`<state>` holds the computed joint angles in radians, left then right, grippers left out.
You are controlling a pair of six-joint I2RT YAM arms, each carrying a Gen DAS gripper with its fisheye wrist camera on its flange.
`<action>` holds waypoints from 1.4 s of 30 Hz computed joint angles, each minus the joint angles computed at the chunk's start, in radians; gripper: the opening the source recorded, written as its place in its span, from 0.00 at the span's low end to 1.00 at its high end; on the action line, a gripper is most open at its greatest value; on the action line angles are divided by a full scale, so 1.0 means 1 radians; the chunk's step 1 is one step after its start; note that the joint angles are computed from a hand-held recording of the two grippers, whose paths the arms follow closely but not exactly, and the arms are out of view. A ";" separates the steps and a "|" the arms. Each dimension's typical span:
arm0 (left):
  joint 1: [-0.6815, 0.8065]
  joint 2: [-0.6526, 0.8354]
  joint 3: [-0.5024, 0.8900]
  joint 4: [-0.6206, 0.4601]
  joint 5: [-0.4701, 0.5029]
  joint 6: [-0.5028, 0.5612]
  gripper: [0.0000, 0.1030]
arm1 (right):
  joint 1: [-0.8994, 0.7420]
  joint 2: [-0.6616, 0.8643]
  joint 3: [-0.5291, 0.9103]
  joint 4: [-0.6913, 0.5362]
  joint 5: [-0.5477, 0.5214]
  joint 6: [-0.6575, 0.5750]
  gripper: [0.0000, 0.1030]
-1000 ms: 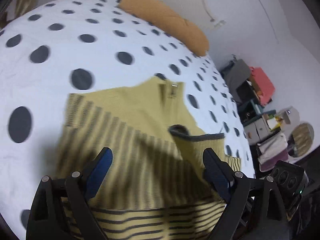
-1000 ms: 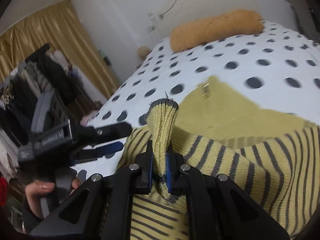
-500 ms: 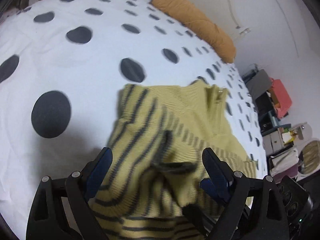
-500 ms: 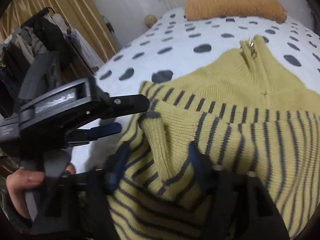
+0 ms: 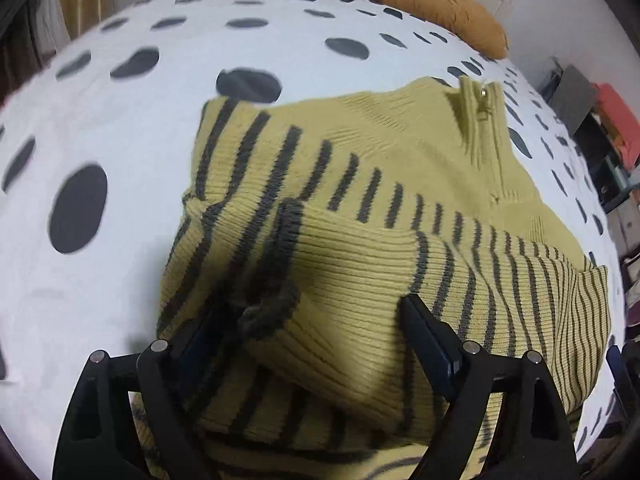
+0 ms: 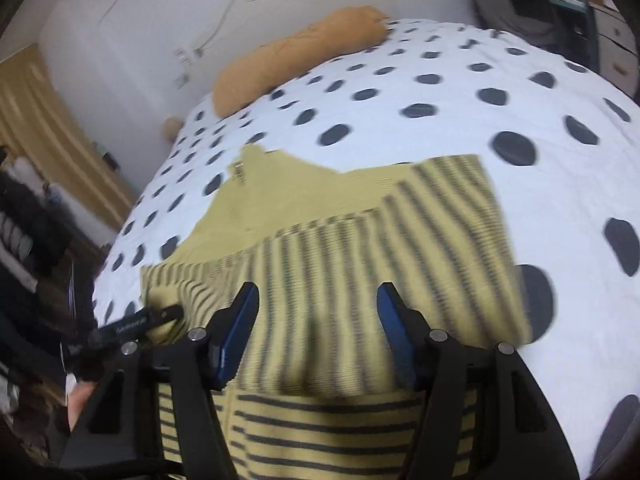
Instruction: Fold large clothes
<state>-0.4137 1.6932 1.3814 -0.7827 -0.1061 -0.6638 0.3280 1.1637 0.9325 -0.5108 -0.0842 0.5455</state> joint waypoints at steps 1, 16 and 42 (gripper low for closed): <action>-0.010 -0.007 -0.011 0.006 -0.027 0.017 0.80 | -0.029 0.001 0.000 -0.001 -0.024 -0.001 0.60; -0.085 -0.278 -0.118 0.005 -0.255 -0.057 0.46 | -0.228 0.102 0.001 -0.084 -0.146 -0.050 0.02; -0.467 -0.578 -0.316 -0.431 -0.456 -0.336 0.93 | -0.066 -0.342 -0.080 -0.476 0.140 -0.213 0.59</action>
